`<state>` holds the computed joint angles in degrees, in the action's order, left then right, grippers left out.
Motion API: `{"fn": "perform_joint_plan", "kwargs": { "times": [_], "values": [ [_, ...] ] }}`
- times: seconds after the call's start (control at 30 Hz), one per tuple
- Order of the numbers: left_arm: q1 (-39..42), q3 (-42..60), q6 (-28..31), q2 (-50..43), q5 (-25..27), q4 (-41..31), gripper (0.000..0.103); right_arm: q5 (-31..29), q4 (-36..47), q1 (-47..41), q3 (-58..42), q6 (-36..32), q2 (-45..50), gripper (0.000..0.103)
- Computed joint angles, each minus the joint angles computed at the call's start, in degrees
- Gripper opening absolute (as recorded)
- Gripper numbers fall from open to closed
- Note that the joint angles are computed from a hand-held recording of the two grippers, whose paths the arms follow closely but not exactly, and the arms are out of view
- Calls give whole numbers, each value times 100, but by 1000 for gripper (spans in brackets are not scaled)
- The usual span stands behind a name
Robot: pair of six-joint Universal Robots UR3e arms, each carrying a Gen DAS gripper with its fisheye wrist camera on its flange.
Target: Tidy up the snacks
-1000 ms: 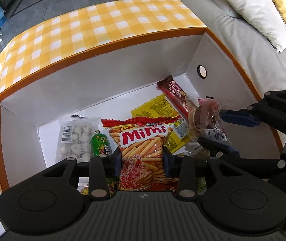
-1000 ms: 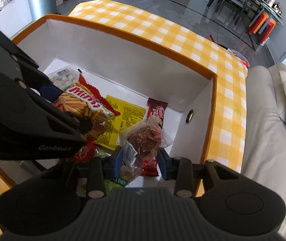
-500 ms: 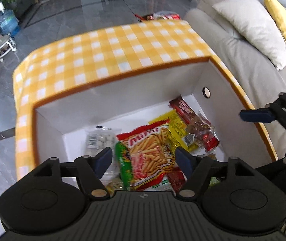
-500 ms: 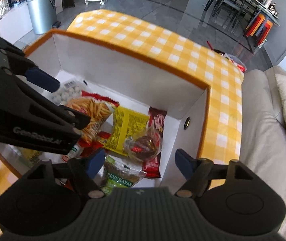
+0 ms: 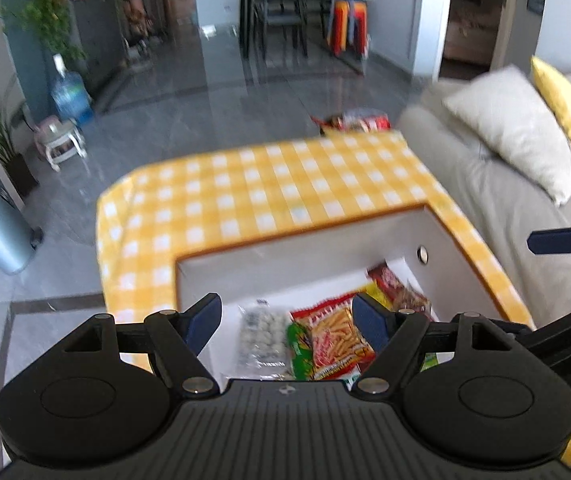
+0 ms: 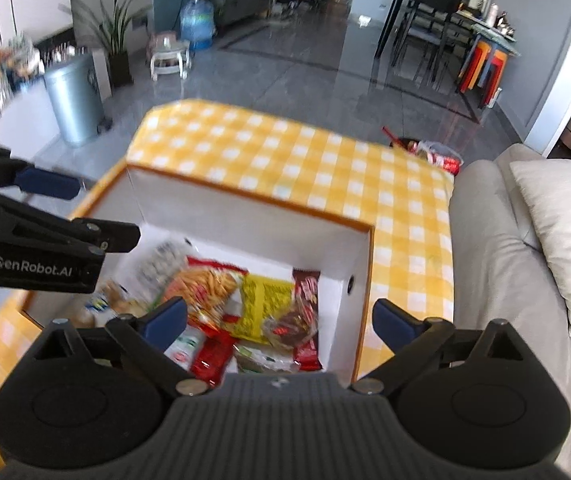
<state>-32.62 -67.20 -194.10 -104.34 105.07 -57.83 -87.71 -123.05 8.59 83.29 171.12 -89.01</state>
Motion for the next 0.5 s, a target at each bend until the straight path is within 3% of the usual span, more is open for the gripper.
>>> {"fn": "perform_joint_plan", "kwargs": {
  "times": [0.23, 0.5],
  "values": [
    [-544, -538, -45, 611, 997, 613, 87, 128, -69, 86, 253, 732, -859, 99],
    [-1232, -612, -254, 909, 2089, 534, 88, -152, -234, 385, 716, 1391, -1772, 99]
  ]
}}
